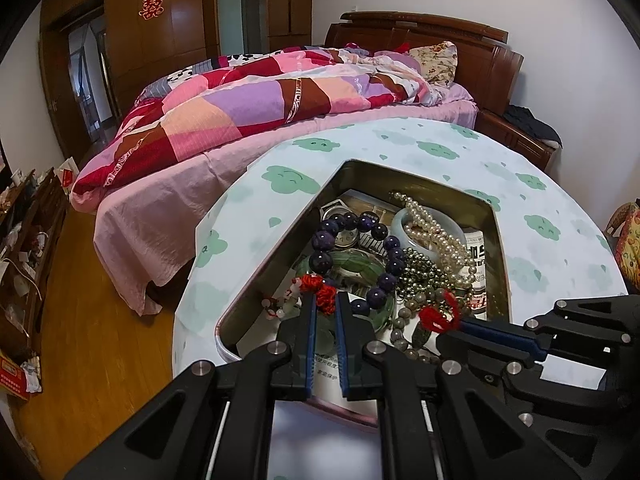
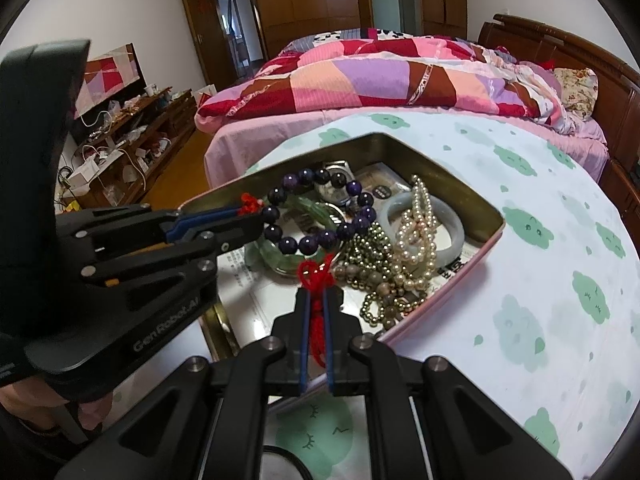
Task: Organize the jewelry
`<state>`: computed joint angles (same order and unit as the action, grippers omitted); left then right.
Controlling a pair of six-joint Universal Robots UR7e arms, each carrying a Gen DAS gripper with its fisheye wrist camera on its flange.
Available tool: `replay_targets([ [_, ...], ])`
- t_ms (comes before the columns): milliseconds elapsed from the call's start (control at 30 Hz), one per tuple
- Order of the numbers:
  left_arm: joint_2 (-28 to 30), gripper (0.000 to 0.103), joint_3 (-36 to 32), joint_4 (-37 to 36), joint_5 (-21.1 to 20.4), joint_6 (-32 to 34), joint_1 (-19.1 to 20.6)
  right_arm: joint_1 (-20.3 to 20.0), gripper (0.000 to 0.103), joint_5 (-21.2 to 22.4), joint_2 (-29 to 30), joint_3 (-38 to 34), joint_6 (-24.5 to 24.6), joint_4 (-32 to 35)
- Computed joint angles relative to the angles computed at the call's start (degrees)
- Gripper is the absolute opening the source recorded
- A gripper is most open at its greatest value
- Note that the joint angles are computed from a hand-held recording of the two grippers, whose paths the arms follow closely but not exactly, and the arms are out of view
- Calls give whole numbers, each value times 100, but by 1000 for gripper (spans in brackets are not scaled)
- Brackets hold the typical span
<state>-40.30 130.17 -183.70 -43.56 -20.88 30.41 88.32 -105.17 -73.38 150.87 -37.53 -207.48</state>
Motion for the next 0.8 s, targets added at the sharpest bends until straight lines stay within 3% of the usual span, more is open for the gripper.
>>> replay_targets([
  [233, 22, 9, 12, -85, -21, 10, -8, 30, 10, -51, 28, -23, -39, -14],
  [333, -33, 14, 39, -242, -167, 19, 21, 88, 15, -100, 89, -18, -84, -184],
  [367, -52, 22, 37, -219, -130, -18, -3, 86, 24, -91, 50, -16, -76, -149],
  [433, -62, 52, 90, -376, 108, -32, -132, 91, 46, -74, -6, 22, -73, -235],
  [467, -57, 75, 150, -569, 321, -42, -230, 101, 58, -66, -49, 66, -92, -361],
  [500, -33, 86, 215, -839, 489, -16, -309, 113, 59, -57, -81, 93, -113, -410],
  [567, -89, 86, 344, -1378, 565, 166, -396, 143, 59, -63, -179, 182, -207, -554],
  [800, -433, 86, 477, -1712, 828, 182, -543, 151, 61, 92, -691, 402, -141, -872],
])
